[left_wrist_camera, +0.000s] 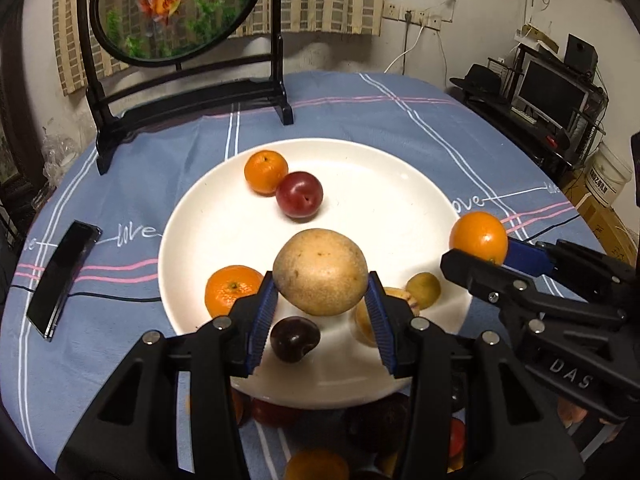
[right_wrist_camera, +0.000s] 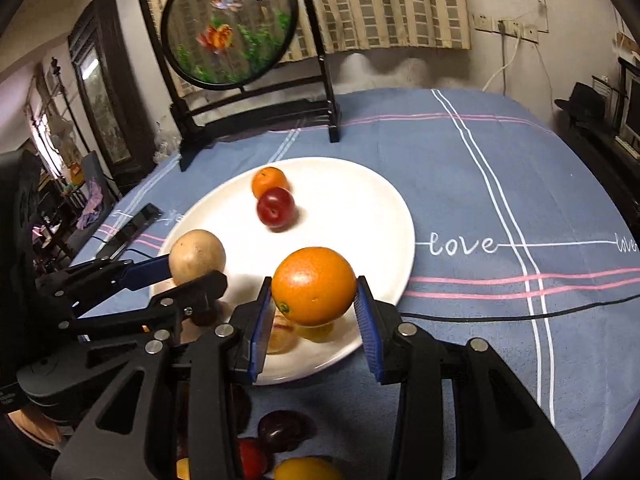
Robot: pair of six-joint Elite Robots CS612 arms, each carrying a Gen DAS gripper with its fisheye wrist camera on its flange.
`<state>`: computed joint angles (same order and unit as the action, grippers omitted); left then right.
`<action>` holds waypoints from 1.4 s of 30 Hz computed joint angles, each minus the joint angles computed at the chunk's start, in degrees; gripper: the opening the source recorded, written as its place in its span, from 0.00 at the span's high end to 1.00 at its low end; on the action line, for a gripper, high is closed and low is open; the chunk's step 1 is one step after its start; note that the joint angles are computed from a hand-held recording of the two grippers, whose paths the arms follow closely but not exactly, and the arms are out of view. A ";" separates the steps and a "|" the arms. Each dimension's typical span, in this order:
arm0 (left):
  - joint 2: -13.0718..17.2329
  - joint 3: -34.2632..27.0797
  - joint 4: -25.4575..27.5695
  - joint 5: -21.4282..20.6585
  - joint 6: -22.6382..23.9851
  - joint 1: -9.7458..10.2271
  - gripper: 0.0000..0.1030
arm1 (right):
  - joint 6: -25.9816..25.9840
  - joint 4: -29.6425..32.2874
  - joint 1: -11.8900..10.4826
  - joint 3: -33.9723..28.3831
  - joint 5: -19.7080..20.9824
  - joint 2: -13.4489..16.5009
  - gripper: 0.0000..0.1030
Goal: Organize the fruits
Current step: 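Carry the orange and pale brown fruit onto the plate and release both, then withdraw both open tools from the plate to the fruit cluster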
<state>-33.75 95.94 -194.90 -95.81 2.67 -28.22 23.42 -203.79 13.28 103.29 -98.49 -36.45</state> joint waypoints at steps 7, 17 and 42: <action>1.13 -0.60 -3.34 0.72 -3.49 0.21 0.39 | 0.70 -3.76 0.35 -0.07 -1.78 0.85 0.43; 1.31 1.68 -12.52 4.73 -1.57 -0.35 0.22 | 1.05 -3.53 0.48 0.63 -2.89 0.33 0.41; -0.57 6.11 -8.35 -3.14 -4.00 2.17 0.15 | 2.11 -6.02 0.47 4.37 1.93 -0.36 0.34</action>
<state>-34.32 102.05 -203.25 -98.96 -1.33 -26.05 25.53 -209.82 13.76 107.66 -96.56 -36.81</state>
